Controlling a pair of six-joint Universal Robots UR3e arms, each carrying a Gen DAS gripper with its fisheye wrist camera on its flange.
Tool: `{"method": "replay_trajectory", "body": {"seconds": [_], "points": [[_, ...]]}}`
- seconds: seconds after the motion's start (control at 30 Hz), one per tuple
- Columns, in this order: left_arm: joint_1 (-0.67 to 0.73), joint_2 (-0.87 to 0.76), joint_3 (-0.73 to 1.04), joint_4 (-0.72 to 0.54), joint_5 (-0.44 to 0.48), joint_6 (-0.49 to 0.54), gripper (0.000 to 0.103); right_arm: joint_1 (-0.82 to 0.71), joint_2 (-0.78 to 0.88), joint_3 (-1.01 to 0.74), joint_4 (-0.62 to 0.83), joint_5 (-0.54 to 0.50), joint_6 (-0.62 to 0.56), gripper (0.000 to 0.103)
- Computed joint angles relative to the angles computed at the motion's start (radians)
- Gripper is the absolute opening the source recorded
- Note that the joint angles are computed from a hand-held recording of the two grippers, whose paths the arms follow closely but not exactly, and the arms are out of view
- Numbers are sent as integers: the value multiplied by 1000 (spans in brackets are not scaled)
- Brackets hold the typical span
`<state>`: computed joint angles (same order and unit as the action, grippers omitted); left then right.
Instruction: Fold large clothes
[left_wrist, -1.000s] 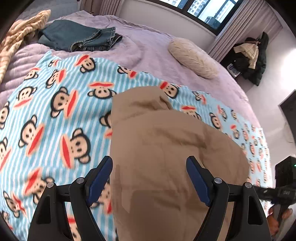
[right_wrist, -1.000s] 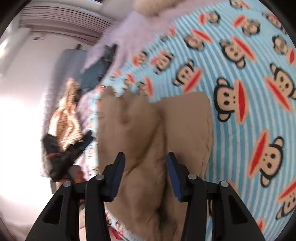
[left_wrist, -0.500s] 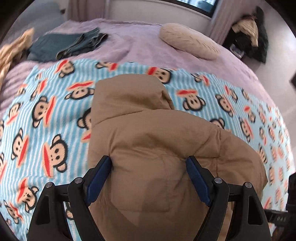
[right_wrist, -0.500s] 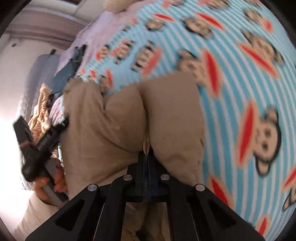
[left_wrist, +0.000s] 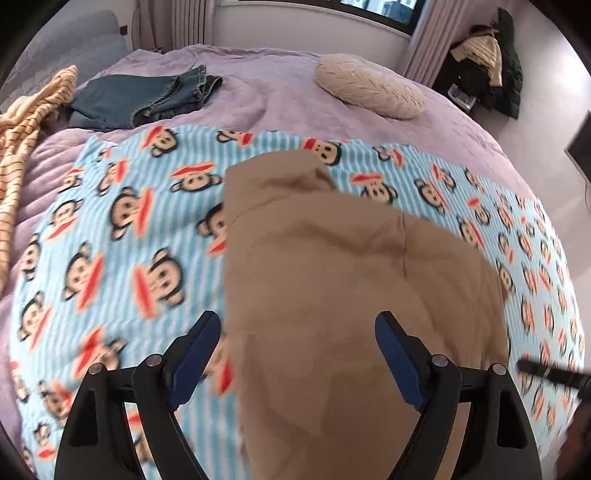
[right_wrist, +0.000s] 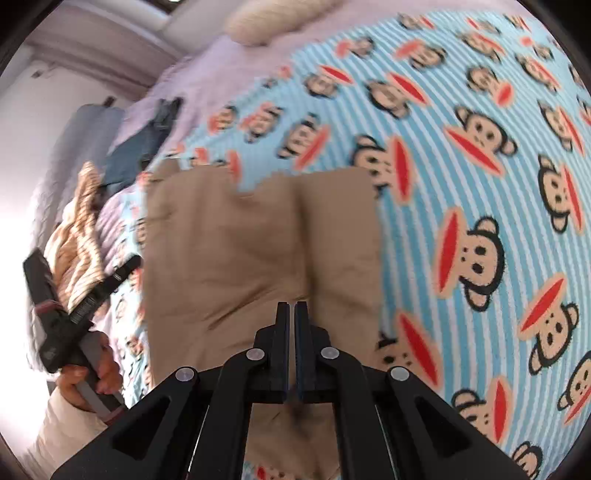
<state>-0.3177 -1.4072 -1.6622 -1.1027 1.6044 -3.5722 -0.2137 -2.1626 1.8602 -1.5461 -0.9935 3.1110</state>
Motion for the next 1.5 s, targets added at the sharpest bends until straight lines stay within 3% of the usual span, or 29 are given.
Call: {"method": "replay_trajectory", "body": {"seconds": [0.1,0.17,0.3,0.5,0.8,1.07,1.23,1.5], "points": [[-52,77,-61,-62,26,-36,86,95,-15,27,-39,-39,48,3],[-93,87,-97,-83,44,-66,86,224,24,78,-140,-150,142,3],[-129,122,-200,-30,41,-139,88,294,51,173,-178,-234,205,2],[-188,72,-82,-151,101,-157,88,230,-40,128,-40,-209,214,3],[-183,94,-16,-262,74,-167,88,128,-157,-42,210,-228,175,3],[-207,106,32,-329,74,-190,88,170,-197,-74,281,-229,243,3],[-248,101,76,-387,84,-242,88,134,-222,-108,356,-207,179,3],[-359,28,239,-507,123,-348,88,-63,-305,-187,629,-96,-88,3]]}}
